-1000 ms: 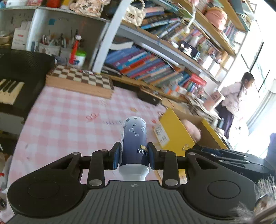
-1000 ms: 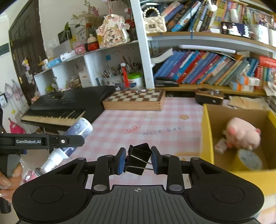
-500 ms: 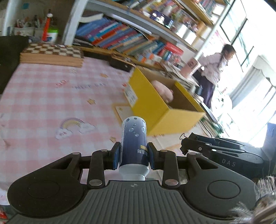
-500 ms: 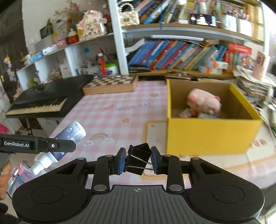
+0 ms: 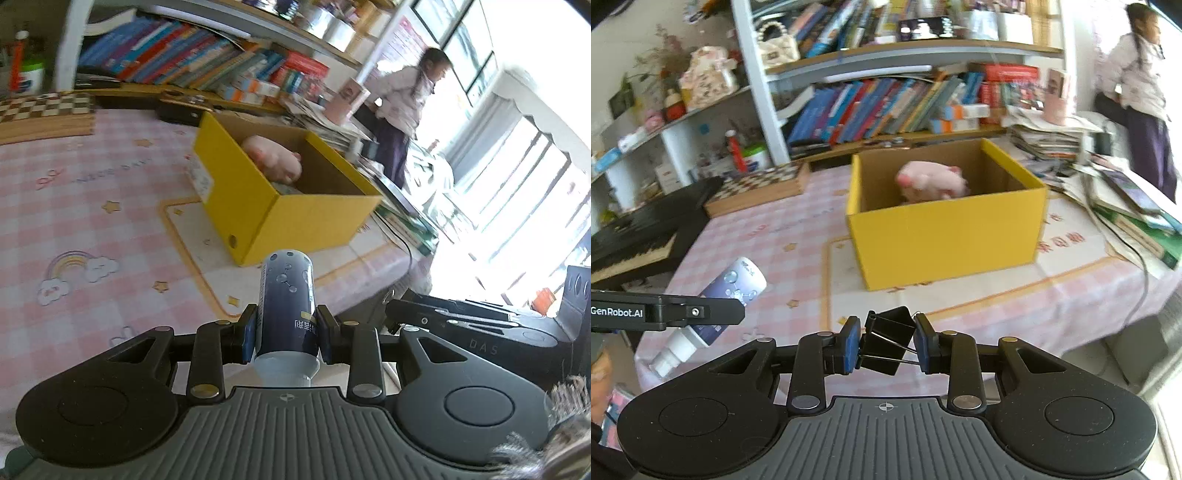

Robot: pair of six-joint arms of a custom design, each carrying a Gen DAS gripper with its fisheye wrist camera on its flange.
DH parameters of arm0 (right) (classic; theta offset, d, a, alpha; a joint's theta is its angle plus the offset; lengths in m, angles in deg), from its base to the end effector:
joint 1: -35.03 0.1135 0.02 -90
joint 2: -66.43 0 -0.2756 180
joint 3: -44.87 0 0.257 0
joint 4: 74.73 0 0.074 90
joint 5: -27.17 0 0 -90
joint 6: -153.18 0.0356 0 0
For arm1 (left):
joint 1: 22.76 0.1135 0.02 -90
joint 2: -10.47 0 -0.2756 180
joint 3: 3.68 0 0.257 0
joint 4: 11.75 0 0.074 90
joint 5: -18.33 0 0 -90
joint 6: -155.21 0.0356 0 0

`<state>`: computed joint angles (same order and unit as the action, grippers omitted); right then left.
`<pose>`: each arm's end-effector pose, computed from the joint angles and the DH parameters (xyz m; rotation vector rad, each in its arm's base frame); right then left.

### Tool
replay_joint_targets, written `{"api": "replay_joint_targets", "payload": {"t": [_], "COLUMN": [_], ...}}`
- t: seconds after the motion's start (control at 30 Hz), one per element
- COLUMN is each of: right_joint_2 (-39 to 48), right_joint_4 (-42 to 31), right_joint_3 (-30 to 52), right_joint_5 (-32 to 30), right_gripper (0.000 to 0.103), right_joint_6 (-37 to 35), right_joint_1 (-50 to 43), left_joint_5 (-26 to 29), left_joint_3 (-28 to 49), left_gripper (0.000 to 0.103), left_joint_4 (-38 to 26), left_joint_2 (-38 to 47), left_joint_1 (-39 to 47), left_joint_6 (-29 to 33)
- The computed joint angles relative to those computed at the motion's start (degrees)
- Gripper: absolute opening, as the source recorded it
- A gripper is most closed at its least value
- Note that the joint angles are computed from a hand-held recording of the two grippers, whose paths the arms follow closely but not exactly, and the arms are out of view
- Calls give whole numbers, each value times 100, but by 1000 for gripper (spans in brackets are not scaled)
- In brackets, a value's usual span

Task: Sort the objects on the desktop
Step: 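Carry the glue tube and binder clip with both tools to the yellow box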

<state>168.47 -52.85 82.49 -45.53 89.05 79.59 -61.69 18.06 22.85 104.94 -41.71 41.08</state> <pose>0.1984 0.1805 0.0782 -0.2202 2.2793 0.2952 0.1905 -0.0719 0.0755 -0.0063 2.2935 -0.5952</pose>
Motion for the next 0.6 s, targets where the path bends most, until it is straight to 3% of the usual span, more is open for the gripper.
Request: {"api": "replay_joint_targets", "payload": {"t": [0.23, 0.6], "right_joint_2": [-229, -350], "right_joint_4": [-107, -161], "right_joint_3": [-263, -383], "right_joint_5": [207, 36], "right_gripper": [31, 31], "right_joint_6": [195, 14], "right_joint_1": [-174, -649], "left_joint_5": [221, 287], "left_joint_3": [487, 1089], "left_gripper": [30, 30], "left_joint_4": [-200, -354], "left_joint_2": [365, 770], "left_joint_1": [-252, -566], "left_joint_6": [185, 199]}}
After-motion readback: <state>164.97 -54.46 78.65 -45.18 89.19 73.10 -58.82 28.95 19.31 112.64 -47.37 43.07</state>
